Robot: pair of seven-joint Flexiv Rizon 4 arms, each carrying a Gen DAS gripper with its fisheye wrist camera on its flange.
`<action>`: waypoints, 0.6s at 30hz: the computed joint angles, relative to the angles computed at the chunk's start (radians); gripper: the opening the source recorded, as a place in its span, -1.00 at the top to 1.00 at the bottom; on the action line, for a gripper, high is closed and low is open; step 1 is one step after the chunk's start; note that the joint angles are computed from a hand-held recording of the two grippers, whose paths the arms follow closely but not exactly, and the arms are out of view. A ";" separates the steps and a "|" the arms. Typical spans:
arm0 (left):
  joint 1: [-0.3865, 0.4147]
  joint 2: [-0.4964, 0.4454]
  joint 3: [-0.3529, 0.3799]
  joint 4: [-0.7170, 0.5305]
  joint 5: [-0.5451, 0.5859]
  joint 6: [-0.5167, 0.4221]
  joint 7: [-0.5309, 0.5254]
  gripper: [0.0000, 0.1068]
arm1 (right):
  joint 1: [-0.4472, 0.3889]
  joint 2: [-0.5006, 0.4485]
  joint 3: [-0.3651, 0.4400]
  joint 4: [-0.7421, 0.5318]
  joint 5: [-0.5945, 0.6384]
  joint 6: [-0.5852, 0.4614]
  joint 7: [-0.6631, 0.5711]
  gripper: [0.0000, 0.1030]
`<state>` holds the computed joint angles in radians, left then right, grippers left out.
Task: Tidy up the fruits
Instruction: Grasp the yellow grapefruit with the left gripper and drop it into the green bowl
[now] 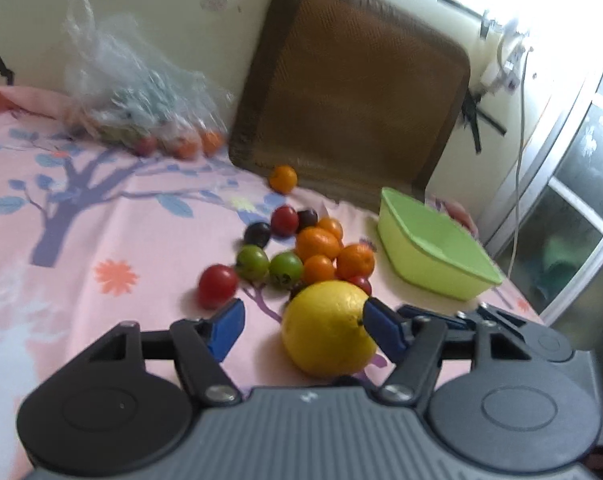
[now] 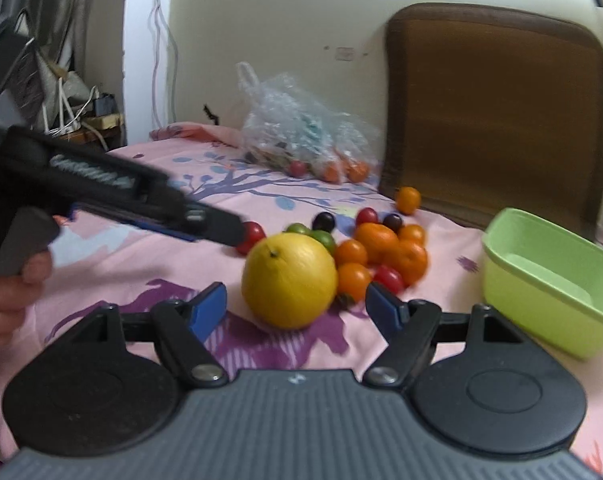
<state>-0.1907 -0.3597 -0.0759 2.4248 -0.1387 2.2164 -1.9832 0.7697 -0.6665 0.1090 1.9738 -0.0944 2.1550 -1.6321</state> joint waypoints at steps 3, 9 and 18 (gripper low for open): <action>0.063 -0.025 -0.047 -0.033 0.094 -0.011 -0.035 -0.06 | -0.001 -0.021 0.003 -0.034 -0.018 -0.034 0.013 -0.45; -0.139 -0.021 0.036 -0.043 -0.126 -0.016 0.100 0.01 | 0.028 -0.033 -0.019 -0.042 0.033 -0.019 0.007 -0.28; -0.043 -0.142 -0.094 -0.374 0.032 -0.084 0.166 0.00 | 0.065 -0.024 -0.111 -0.042 0.279 0.189 -0.086 -0.27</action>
